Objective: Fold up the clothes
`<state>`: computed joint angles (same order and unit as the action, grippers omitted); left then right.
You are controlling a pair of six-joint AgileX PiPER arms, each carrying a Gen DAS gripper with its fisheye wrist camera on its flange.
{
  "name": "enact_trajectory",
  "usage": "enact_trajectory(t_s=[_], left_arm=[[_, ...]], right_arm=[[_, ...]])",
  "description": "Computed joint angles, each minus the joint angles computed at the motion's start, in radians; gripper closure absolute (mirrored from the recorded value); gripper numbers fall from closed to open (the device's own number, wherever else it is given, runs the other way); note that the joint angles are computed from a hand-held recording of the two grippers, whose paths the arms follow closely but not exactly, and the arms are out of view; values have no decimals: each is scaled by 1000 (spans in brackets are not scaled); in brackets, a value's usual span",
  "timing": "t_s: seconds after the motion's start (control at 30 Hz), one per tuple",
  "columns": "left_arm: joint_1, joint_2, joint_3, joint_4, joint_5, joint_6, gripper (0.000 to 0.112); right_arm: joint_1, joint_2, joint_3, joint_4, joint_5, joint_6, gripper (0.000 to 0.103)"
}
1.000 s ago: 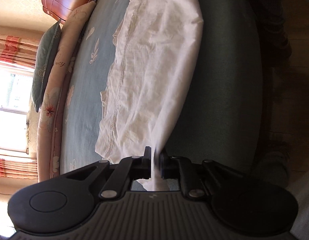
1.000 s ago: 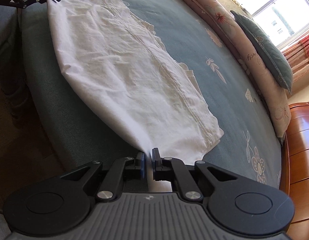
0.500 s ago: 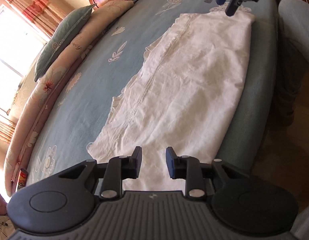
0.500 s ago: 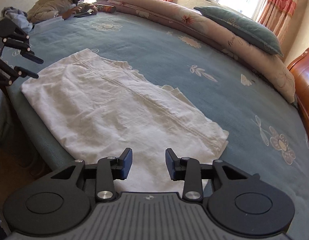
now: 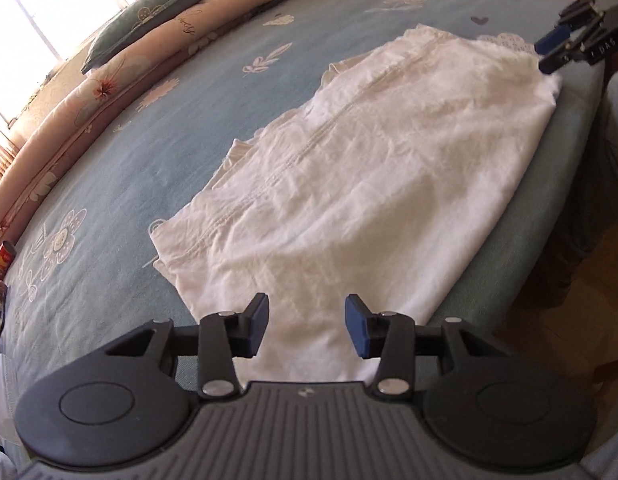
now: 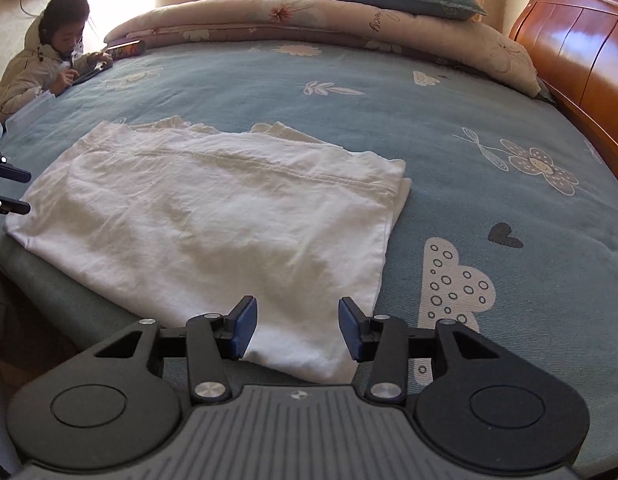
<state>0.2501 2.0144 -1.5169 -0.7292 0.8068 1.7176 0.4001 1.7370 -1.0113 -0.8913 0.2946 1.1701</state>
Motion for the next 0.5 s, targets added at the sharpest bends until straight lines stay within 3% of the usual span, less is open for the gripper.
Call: enact_trajectory(t_s=[0.1, 0.17, 0.27, 0.4, 0.5], left_arm=[[-25, 65, -106, -6, 102, -213, 66], [-45, 89, -109, 25, 71, -304, 59], [-74, 135, -121, 130, 4, -448, 50], [-69, 137, -146, 125, 16, -498, 38], [-86, 140, -194, 107, 41, -559, 33]], right_arm=[[-16, 53, -26, -19, -18, 93, 51], [-25, 72, -17, -17, -15, 143, 51], [-37, 23, 62, -169, -46, 337, 50], [-47, -32, 116, -412, -59, 613, 43], [-53, 0, 66, -578, -90, 763, 40]])
